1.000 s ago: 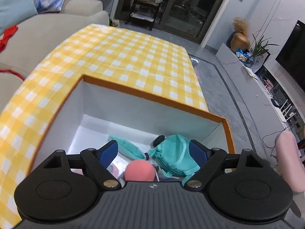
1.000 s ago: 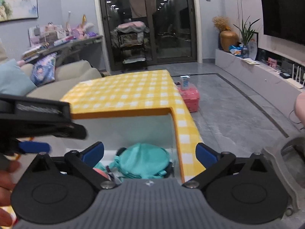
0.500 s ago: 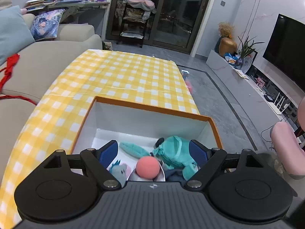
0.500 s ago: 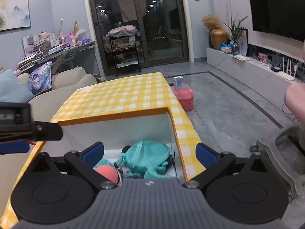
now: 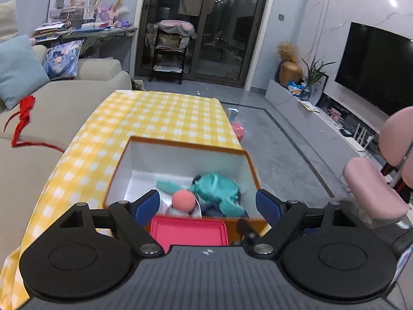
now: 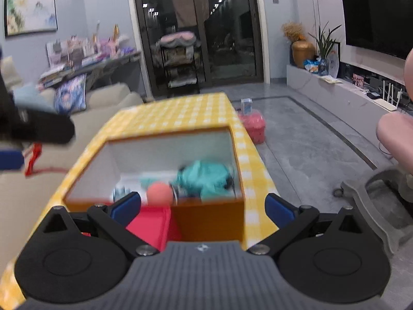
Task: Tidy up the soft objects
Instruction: 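Withdraw both open grippers from the box toward the items on the table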
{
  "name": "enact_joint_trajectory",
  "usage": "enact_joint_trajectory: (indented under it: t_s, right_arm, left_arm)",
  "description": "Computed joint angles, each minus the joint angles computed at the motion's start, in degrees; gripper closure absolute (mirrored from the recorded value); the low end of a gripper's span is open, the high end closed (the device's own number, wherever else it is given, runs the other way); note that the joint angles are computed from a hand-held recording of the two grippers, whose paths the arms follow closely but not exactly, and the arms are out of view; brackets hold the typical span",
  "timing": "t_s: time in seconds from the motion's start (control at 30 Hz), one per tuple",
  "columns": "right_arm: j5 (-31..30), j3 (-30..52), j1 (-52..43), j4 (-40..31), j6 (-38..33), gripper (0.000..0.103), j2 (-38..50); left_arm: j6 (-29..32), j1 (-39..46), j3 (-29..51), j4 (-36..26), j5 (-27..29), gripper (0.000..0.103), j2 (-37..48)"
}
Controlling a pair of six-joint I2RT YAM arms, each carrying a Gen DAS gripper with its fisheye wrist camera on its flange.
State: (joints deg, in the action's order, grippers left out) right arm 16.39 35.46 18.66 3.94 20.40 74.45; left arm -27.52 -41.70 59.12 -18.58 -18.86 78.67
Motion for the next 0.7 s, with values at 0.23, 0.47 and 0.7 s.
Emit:
enact_joint_trajectory:
  t_s: [0.23,0.47,0.7]
  right_arm:
    - [-0.23,-8.16,3.56,-7.49,2.31,0.003,-9.27]
    - [-1.88,-11.98,6.07,-8.27,0.91,0.003,-14.99]
    - [-10.49,-10.04,3.56,-6.07,-2.61,0.003,-5.49]
  left_arm:
    - [-3.9,-3.48,-6.92,-4.67,-1.61,0.004,-6.03]
    - [-4.14,-5.47,-18.54,-5.58,-3.63,0.004,-13.31]
    - [10.21,4.47,-32.87,5.43,6.67,0.004,-15.81]
